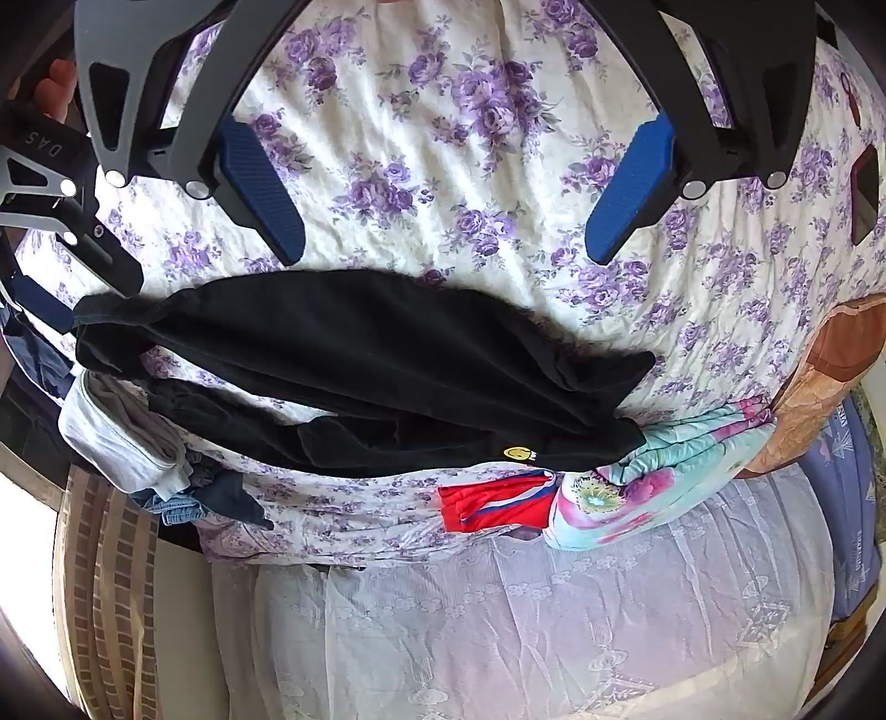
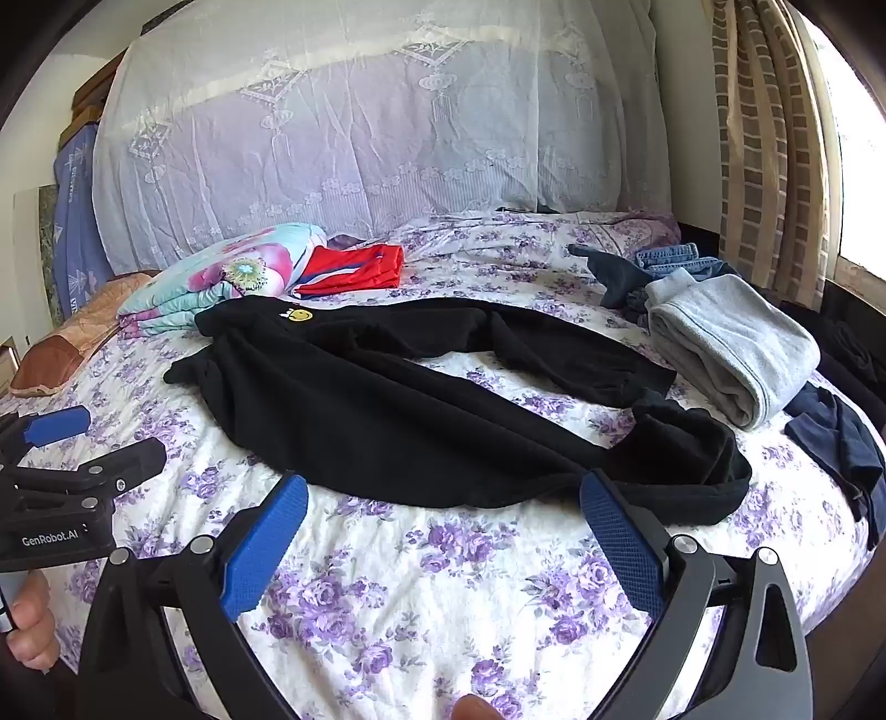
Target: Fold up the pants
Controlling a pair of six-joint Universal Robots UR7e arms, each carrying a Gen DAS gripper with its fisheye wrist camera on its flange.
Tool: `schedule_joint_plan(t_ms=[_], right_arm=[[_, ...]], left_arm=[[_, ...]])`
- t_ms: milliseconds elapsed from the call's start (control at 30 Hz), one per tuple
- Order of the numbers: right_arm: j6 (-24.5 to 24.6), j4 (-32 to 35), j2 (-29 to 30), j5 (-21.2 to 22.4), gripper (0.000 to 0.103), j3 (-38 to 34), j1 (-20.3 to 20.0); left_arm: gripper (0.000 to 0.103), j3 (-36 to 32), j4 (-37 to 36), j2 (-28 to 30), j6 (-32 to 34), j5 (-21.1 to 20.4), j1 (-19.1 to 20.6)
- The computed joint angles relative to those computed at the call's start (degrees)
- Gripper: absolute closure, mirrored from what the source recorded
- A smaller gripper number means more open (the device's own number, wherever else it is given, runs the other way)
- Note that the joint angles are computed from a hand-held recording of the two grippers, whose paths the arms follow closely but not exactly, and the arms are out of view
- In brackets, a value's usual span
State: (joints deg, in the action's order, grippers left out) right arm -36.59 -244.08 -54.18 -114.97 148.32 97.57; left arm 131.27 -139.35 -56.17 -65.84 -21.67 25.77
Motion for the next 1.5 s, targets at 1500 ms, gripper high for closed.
schedule_joint_plan(t_ms=[1500], right_arm=[[0.1,0.0,0.3,0.0,0.004,0.1,-0.2]], left_arm=[[0.004,0.6,0.7,-0.7,-0.7,-0.7,0.5]])
